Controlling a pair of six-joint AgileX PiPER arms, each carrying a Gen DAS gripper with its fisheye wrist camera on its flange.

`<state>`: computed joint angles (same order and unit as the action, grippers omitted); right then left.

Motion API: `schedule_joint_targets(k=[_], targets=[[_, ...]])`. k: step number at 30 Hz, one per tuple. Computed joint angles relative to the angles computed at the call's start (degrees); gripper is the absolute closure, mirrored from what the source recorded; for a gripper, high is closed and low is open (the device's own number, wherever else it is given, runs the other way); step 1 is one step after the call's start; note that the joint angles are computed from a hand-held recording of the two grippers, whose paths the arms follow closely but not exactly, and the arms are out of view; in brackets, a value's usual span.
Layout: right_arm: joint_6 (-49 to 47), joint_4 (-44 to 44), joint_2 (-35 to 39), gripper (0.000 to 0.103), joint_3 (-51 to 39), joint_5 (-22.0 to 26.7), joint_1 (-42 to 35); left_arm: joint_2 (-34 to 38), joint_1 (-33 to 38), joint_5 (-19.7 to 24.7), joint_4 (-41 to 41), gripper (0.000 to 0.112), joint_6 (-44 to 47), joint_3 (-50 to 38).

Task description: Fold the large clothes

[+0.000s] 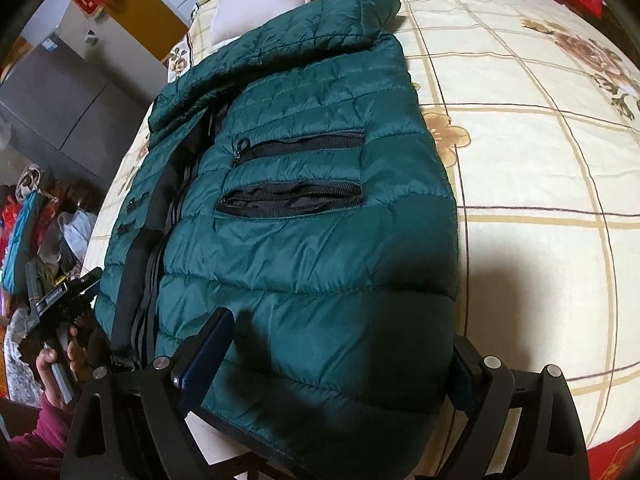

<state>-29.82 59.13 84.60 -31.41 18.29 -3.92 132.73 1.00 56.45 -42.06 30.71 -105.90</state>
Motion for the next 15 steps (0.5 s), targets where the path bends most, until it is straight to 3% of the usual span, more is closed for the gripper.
schedule_joint_targets(k=[3, 7, 11, 15], targets=[[-1.5, 1.4, 0.2, 0.011, 0.0, -0.2, -0.1, -1.4, -1.0, -2.0, 0.7, 0.052, 1.2, 2.0], [1.8, -2.0, 0.7, 0.011, -0.9, -0.1, 0.5, -2.2, -1.1, -3.0, 2.2, 0.052, 0.9, 2.7], [2.0, -2.2, 0.8, 0.01, -0.9, -0.3, 0.7, -4.6, -0.6, -8.3, 5.8, 0.052, -2.0, 5.9], [-0.4, 0.5, 1.2, 0.006, -0.9, -1.0, 1.0, -2.2, 0.4, -4.1, 4.9, 0.052, -3.4, 3.4]])
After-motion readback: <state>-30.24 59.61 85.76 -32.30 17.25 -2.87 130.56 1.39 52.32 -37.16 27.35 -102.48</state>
